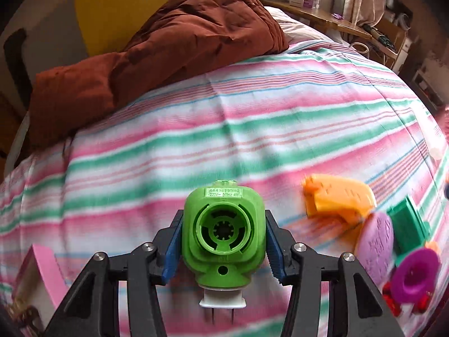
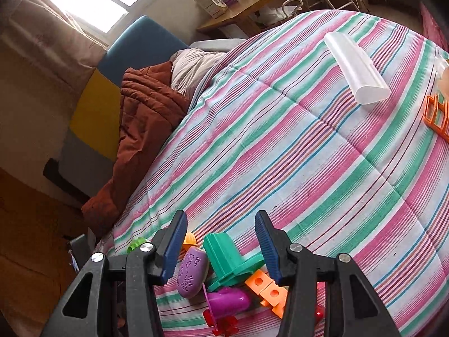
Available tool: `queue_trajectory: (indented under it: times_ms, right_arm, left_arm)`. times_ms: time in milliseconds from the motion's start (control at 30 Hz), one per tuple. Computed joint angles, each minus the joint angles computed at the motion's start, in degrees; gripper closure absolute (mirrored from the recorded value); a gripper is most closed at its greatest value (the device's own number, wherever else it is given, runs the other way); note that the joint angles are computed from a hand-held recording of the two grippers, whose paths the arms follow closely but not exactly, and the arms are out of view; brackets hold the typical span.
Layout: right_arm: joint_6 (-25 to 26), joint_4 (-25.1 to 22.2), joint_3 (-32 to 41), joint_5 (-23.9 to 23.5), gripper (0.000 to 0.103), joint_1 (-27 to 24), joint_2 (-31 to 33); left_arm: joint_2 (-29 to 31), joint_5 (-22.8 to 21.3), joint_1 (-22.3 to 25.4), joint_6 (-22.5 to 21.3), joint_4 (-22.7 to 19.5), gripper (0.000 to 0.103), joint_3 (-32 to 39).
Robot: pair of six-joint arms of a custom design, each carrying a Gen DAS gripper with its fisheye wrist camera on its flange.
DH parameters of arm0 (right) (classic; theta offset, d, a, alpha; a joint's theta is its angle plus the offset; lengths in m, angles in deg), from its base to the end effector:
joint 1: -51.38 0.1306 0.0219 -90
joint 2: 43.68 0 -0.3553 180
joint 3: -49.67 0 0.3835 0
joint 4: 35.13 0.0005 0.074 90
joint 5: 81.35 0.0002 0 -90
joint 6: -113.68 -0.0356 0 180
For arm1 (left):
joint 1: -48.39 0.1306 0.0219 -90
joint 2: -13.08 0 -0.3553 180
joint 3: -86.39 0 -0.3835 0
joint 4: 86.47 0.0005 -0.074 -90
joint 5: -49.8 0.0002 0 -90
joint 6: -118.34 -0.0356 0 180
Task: Organize rigid objects
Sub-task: 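Close the left tool on the green plug-in device and lift it, then carry the green device toward the tray while the right tool grasps the orange blocks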
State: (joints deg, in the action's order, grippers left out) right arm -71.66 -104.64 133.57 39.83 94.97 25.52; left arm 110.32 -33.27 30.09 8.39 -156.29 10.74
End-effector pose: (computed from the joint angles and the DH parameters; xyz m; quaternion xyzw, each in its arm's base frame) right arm 0.2497 0.2116 0.4746 0.4738 0.7906 0.1828 0.3420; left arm 0.4705 -0.1607 0.4333 0.3313 0.9118 -0.0553 0.2363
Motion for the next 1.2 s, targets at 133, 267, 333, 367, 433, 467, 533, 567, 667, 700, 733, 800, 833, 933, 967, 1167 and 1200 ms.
queue_trajectory:
  times_ms: [133,267,333,367,433,467,533,567,667,700,733,800,833,933,967,1167,1200]
  right_arm:
    - [2.6,2.8,-0.7,-2.1,0.052,-0.6,-0.3]
    - [5.9,5.8,-0.9,-4.4,0.052,-0.8,0.1]
    - [7.4,6.5,-0.6,-5.0,0.052,-0.7,0.5]
    - [7.8,6.9,-0.7,-5.1,0.052,-0.7,0.4]
    - [7.8,7.6,-1.2,-5.2,0.052,-0.5,-0.1]
    - [7.3,7.8,-1.5,-5.1,0.052,-0.5,-0.5]
    - [6.4,7.6,-2.2,-5.0,0.052,-0.6,-1.3]
    - [5.6,6.8,-2.3,-4.7,0.052,-0.5,-1.7]
    - [2.9,2.6,-2.1,-5.8,0.057,-0.8,-1.9]
    - [2.3,2.1,-2.3,-6.4,0.059,-1.0,-2.1]
    - [1.9,1.4,-2.5,-7.5,0.063,-1.3,-2.2]
    - [2.0,0.7,-2.6,-8.8,0.064,-1.9,-1.8]
    - [2.4,0.2,-2.4,-9.5,0.065,-2.0,-1.4]
    - [3.5,-0.4,-1.9,-11.1,0.065,-2.3,-0.4]
    - [4.1,-0.7,-1.6,-11.9,0.065,-2.4,0.0]
    - [10.8,-10.0,4.1,-14.3,0.065,-1.2,2.9]
    - [13.1,-11.5,5.0,-15.3,0.065,-1.0,3.3]
  left_arm:
    - [-6.4,0.3,0.7,1.2,-0.2,0.051,-6.3]
    - [-14.0,1.2,0.3,1.4,0.1,0.051,-12.9]
    - [-18.4,2.2,0.2,1.0,-0.1,0.051,-16.6]
    - [-20.0,2.1,-0.3,1.1,0.1,0.051,-18.0]
    - [-23.2,1.9,-1.1,1.0,0.2,0.051,-20.9]
    - [-24.6,2.5,-1.2,0.3,-0.3,0.051,-22.1]
    - [-26.9,3.3,-1.2,-0.2,-1.1,0.051,-24.3]
    - [-28.0,3.6,-0.9,-0.4,-1.6,0.051,-25.4]
    - [-32.7,5.3,0.7,-0.4,-0.7,0.051,-29.6]
    - [-34.1,5.3,0.9,-1.0,-0.2,0.05,-30.7]
    - [-35.2,5.7,1.2,-1.2,0.3,0.05,-31.7]
    - [-36.2,6.8,1.8,-1.7,1.5,0.05,-32.9]
    - [-36.1,7.4,2.1,-1.8,1.9,0.05,-33.0]
    - [-36.7,7.6,2.0,-2.7,3.6,0.05,-34.0]
    - [-36.7,7.6,2.0,-2.8,3.9,0.05,-34.1]
    - [-36.8,9.7,3.0,-3.2,5.6,0.05,-35.1]
    - [-37.1,9.7,3.1,-3.3,5.5,0.05,-35.2]
